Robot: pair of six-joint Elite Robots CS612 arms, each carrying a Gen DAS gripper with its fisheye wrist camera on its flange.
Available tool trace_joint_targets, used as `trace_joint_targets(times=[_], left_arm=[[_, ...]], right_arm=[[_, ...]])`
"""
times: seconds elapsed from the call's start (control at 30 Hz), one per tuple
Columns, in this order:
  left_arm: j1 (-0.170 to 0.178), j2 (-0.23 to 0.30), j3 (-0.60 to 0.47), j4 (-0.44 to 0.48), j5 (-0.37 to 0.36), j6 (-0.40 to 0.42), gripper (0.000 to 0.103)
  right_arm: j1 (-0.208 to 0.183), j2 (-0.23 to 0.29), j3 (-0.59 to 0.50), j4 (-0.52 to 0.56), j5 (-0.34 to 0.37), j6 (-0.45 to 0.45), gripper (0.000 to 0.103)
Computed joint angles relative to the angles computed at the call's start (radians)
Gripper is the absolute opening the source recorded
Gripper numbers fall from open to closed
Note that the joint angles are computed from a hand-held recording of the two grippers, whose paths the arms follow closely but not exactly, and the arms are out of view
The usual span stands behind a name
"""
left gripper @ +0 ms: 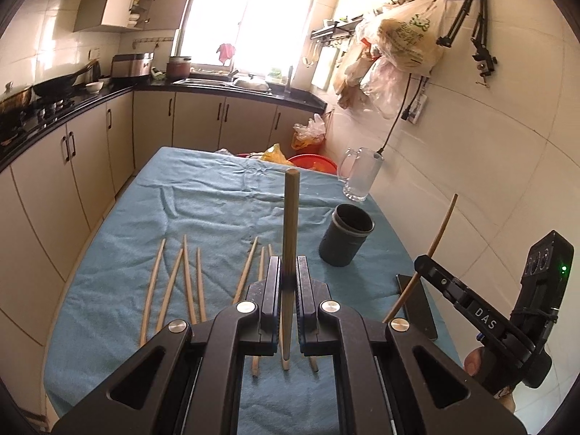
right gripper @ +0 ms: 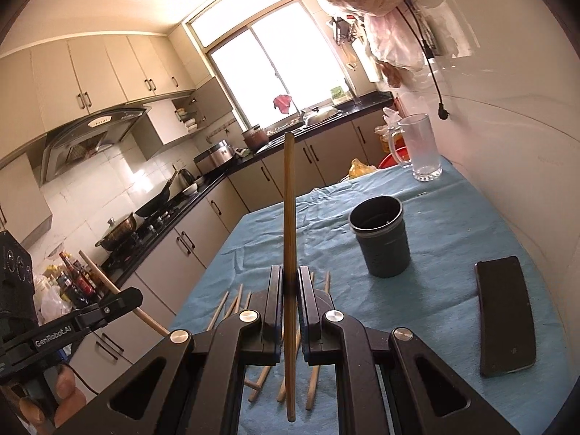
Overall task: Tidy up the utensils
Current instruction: 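Lift both held chopsticks upright and carry them over the black holder cup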
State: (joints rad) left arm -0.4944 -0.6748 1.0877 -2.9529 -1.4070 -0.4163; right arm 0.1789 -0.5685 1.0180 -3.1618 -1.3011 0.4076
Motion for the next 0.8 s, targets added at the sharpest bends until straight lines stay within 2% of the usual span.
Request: trace_joint_targets(times=[0.4, 0.63, 0.8], left_arm=[[-0.004, 0.052, -0.137, 0.077, -0.049, 0.063, 0.006], [0.0, 0.105, -0.268, 0.131, -0.079, 0.079, 0.006], [0.005, 0.166, -0.409, 0.192, -0.097, 0.085, 0.006]], right_arm=[[-0.022, -0.003, -0.008, -0.024, -0.037, 0.029, 0.008], [-0.033, 0.015, -0.07, -0.013, -0.059, 0.028, 0.008], [-0.041, 0.045, -0.15, 0.019, -0.08, 0.027, 0.008]])
